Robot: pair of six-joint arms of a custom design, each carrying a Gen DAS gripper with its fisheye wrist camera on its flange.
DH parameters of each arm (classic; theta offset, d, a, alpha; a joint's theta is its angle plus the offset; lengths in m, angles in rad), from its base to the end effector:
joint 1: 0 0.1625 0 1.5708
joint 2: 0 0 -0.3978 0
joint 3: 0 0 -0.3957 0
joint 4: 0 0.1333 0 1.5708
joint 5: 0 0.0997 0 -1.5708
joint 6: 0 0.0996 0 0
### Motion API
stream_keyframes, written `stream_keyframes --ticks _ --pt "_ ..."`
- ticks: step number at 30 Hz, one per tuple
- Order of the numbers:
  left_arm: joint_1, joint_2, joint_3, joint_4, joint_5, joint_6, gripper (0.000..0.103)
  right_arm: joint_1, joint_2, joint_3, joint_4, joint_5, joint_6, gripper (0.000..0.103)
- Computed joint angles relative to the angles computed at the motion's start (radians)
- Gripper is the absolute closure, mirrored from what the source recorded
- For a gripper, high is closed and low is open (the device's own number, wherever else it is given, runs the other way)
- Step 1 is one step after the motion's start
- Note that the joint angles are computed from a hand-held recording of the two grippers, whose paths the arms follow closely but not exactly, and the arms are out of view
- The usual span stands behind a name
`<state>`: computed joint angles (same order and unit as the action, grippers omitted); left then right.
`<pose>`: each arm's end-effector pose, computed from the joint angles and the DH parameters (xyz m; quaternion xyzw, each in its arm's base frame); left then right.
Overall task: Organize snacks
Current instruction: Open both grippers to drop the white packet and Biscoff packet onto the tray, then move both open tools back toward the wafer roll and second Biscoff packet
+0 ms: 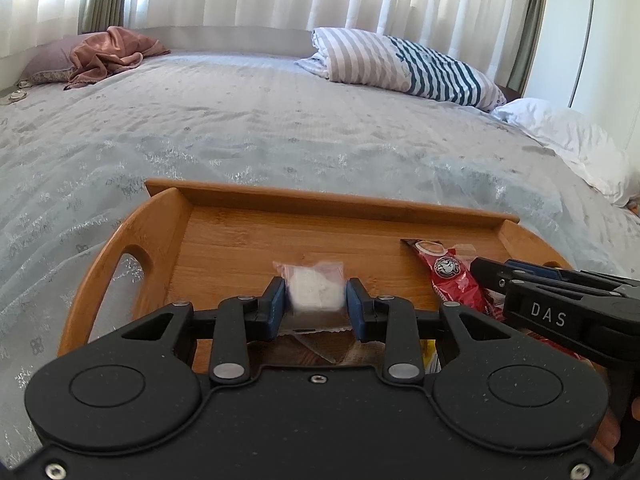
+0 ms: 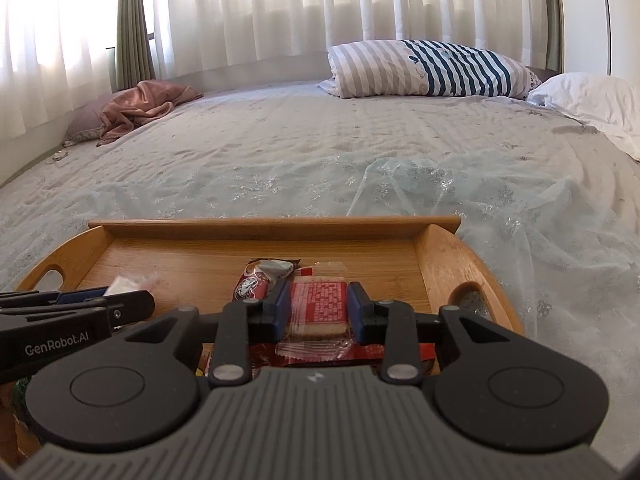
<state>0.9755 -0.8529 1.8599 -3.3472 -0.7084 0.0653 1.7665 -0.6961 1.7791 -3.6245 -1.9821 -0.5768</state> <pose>-0.1578 -0.6055 0.1505 0.1247 0.8474 -0.4305 0.2846 0.2127 -0.5923 0.0988 0.2379 -0.8380 0.4142 0.2638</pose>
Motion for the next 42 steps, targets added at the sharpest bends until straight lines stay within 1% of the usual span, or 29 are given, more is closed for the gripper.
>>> stream_keyframes --ticks 1,4,5,6,7,8,9,10,11,13,15,16,17,19,22,25,27,31,34,39,42 --pt "0.000 0.002 -0.001 -0.002 0.002 0.004 0.072 -0.001 -0.001 0.001 0.001 0.002 0.004 0.058" --pt "-0.005 0.009 -0.002 -0.019 0.013 0.027 0.060 -0.004 -0.007 0.005 0.006 0.013 0.015 0.057" --pt "-0.008 0.011 -0.002 -0.026 0.018 0.034 0.055 -0.005 -0.009 0.007 0.007 0.017 0.022 0.052" --pt "-0.010 0.011 -0.001 -0.028 0.019 0.038 0.053 -0.006 -0.014 0.012 0.005 0.027 0.026 0.046" --pt "-0.013 0.011 0.002 -0.037 0.020 0.048 0.049 -0.010 -0.023 0.024 -0.008 0.052 0.024 0.042" --pt "-0.017 0.010 0.006 -0.046 0.024 0.057 0.042 -0.013 -0.030 0.034 -0.023 0.070 0.022 0.036" --pt "-0.022 0.009 0.010 -0.049 0.030 0.063 0.039 -0.013 -0.040 0.048 -0.034 0.080 0.026 0.034" --pt "-0.028 0.008 0.016 -0.055 0.039 0.071 0.031 -0.013 -0.050 0.060 -0.034 0.088 0.032 0.031" --pt "-0.035 0.007 0.023 -0.071 0.045 0.083 0.025 -0.013 -0.060 0.072 -0.034 0.096 0.034 0.031" --pt "-0.047 0.000 0.040 -0.097 0.053 0.101 0.021 -0.005 -0.072 0.095 -0.058 0.097 0.018 0.029" --pt "-0.062 -0.020 0.062 -0.087 0.065 0.086 0.021 0.003 -0.083 0.114 -0.084 0.096 -0.009 0.026" --pt "-0.070 -0.031 0.074 -0.080 0.071 0.074 0.019 0.006 -0.090 0.126 -0.098 0.099 -0.019 0.023" --pt "-0.078 -0.042 0.086 -0.076 0.077 0.061 0.017 0.008 -0.098 0.137 -0.105 0.105 -0.022 0.018" --pt "-0.091 -0.067 0.115 -0.072 0.083 0.040 0.014 0.010 -0.124 0.168 -0.107 0.123 -0.017 0.014" --pt "-0.113 -0.102 0.161 -0.064 0.093 0.013 0.011 0.016 -0.153 0.208 -0.111 0.139 -0.023 0.012" --pt "-0.143 -0.129 0.206 -0.052 0.129 -0.007 0.009 0.022 -0.174 0.249 -0.129 0.152 -0.047 0.009" --pt "-0.163 -0.142 0.236 -0.063 0.152 -0.007 0.008 0.026 -0.185 0.277 -0.141 0.163 -0.056 0.007" --pt "-0.201 -0.158 0.293 -0.105 0.204 -0.014 0.003 0.034 -0.205 0.326 -0.165 0.182 -0.088 0.001" --pt "-0.224 -0.182 0.341 -0.106 0.216 -0.041 0.002 0.039 -0.220 0.367 -0.185 0.201 -0.119 0.000" --pt "-0.255 -0.237 0.423 -0.054 0.225 -0.154 0.001 0.047 -0.236 0.421 -0.213 0.216 -0.144 0.000" --pt "-0.277 -0.240 0.459 -0.081 0.251 -0.159 0.000 0.044 -0.247 0.456 -0.233 0.233 -0.140 0.000"
